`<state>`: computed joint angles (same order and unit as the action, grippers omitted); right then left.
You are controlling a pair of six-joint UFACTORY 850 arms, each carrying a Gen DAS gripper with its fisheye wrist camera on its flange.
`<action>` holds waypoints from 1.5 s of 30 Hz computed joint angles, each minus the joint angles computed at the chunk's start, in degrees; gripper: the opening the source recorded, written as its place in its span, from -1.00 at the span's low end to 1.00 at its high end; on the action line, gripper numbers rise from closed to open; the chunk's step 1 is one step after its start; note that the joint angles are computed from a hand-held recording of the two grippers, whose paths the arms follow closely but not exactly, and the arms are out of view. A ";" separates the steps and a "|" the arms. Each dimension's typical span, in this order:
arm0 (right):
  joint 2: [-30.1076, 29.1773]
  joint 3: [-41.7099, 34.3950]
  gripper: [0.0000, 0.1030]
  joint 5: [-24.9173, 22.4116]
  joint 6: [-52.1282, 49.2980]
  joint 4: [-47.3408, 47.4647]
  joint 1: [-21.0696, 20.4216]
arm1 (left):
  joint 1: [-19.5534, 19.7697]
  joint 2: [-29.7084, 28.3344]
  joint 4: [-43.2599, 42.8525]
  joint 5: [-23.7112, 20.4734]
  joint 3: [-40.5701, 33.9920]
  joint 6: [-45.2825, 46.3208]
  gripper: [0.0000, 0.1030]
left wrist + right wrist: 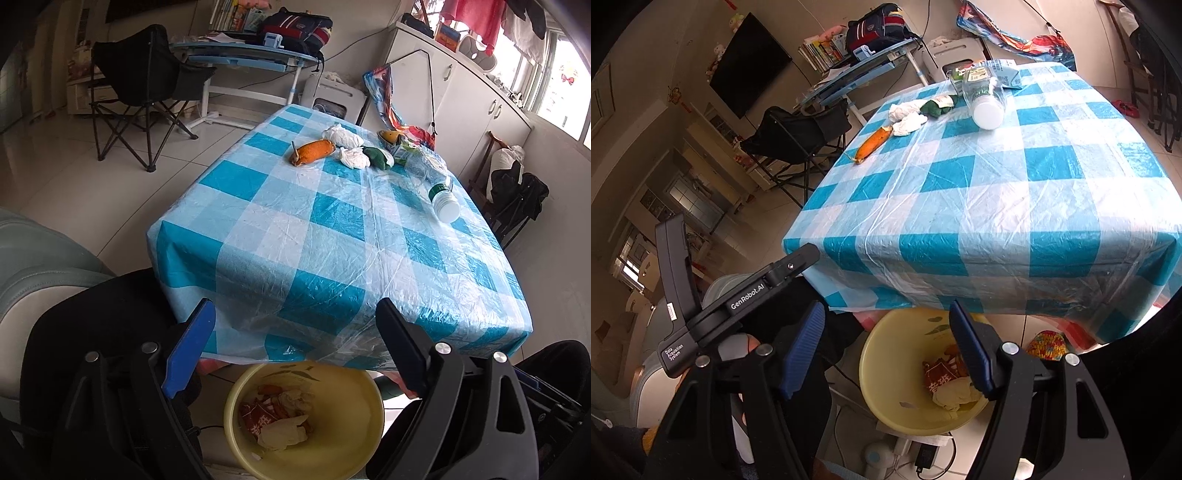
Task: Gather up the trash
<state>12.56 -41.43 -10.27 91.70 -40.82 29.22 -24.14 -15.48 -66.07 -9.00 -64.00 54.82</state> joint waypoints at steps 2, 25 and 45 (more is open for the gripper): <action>-0.77 -0.96 0.32 -0.77 -0.75 -1.58 -0.70 | 0.02 -0.59 0.30 0.79 -1.22 0.31 0.65; -19.89 -20.92 0.43 -7.56 -19.83 2.81 -18.68 | -1.15 -33.99 59.63 -18.63 -52.15 -58.22 0.65; -22.15 -21.06 0.15 -1.96 -51.42 38.45 -21.76 | -1.01 -31.42 42.72 -18.46 -47.19 -40.00 -0.58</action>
